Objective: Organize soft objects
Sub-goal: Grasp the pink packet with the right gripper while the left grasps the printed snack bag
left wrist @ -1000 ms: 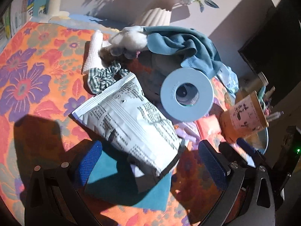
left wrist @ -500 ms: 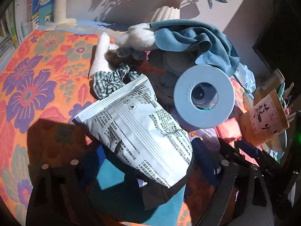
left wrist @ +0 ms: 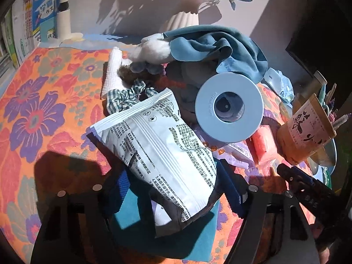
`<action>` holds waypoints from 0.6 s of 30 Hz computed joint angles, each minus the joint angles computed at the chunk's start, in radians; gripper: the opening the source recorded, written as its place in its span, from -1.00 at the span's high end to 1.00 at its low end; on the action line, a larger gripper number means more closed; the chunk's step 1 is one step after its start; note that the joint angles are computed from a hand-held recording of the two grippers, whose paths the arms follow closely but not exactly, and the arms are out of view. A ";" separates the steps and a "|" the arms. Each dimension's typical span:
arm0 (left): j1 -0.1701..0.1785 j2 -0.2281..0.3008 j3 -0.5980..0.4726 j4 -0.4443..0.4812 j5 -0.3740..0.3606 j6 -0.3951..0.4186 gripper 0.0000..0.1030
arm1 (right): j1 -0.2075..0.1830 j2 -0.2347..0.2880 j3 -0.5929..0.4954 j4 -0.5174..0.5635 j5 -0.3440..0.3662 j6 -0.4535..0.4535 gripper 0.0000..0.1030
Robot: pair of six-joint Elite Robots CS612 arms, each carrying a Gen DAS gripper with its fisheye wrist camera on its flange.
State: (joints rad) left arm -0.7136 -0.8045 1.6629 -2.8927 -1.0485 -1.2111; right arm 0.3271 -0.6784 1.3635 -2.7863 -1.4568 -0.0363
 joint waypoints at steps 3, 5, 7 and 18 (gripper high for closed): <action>0.002 0.000 0.003 -0.012 -0.005 0.013 -0.45 | -0.005 0.002 -0.009 0.008 0.083 -0.038 -0.26; 0.001 -0.001 0.009 -0.025 -0.006 0.015 -0.45 | 0.001 0.010 -0.022 -0.005 0.088 -0.062 -0.28; 0.002 -0.002 0.011 -0.031 -0.009 0.013 -0.45 | 0.010 0.023 -0.042 -0.013 0.073 -0.087 -0.28; -0.005 -0.007 0.012 -0.008 0.030 0.001 -0.12 | 0.038 0.076 -0.129 0.047 0.034 -0.132 0.03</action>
